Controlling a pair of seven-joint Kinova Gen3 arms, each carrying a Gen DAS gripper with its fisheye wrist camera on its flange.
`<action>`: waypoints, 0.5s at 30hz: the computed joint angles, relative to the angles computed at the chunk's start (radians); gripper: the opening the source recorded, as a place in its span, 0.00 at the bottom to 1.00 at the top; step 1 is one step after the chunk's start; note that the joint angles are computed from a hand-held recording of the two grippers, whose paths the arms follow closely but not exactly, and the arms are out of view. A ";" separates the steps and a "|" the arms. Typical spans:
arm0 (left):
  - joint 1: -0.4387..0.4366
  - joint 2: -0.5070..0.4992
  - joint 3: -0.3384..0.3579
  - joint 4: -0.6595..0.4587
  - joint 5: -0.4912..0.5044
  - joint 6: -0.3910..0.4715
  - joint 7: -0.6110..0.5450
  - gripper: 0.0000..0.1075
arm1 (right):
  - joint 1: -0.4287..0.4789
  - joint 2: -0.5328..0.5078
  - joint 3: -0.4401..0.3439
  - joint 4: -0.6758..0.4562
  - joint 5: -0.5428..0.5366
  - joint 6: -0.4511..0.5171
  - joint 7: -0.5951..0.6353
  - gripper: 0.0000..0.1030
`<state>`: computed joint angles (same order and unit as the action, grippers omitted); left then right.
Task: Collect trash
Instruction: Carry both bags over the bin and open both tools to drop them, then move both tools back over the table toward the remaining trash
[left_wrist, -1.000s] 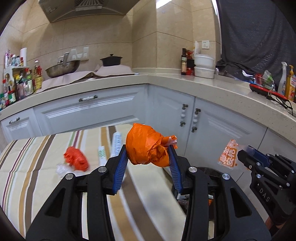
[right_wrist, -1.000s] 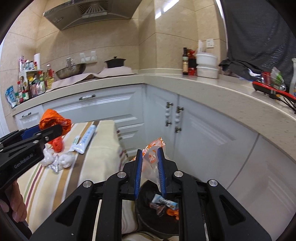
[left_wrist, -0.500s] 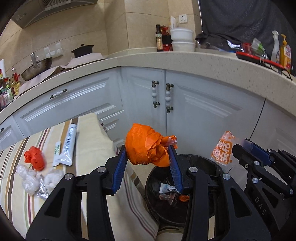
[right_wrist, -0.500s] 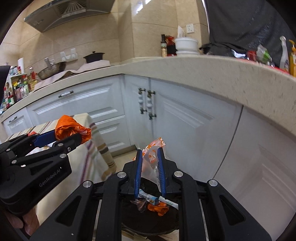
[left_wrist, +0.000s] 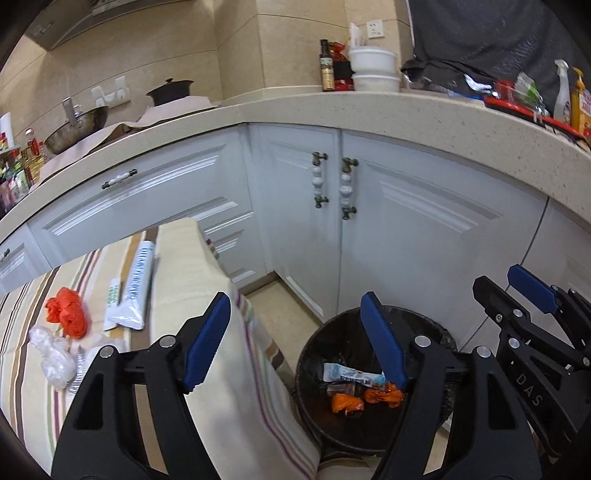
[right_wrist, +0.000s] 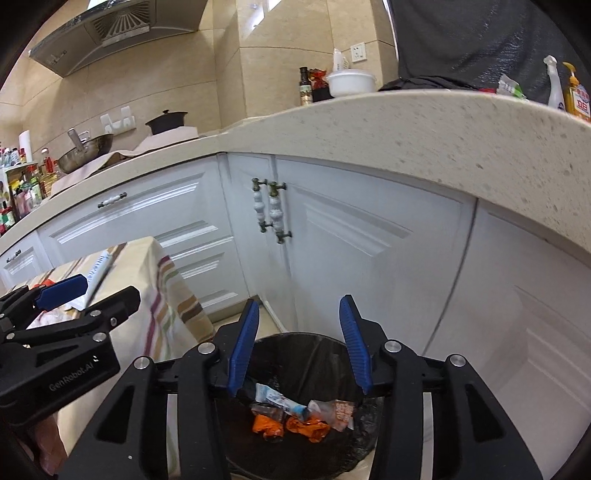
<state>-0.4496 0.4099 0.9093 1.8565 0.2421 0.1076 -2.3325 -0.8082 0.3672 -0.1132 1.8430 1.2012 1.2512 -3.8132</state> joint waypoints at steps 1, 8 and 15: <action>-0.014 -0.001 0.009 0.000 0.001 -0.002 -0.001 0.66 | -0.002 0.005 -0.001 -0.015 0.006 0.001 0.011 0.45; -0.186 0.004 0.094 -0.014 0.026 0.017 -0.037 0.66 | -0.016 0.033 0.010 -0.094 0.054 -0.035 0.067 0.47; -0.280 -0.003 0.048 -0.057 0.080 0.033 -0.070 0.67 | -0.033 0.084 0.037 -0.212 0.100 -0.119 0.169 0.47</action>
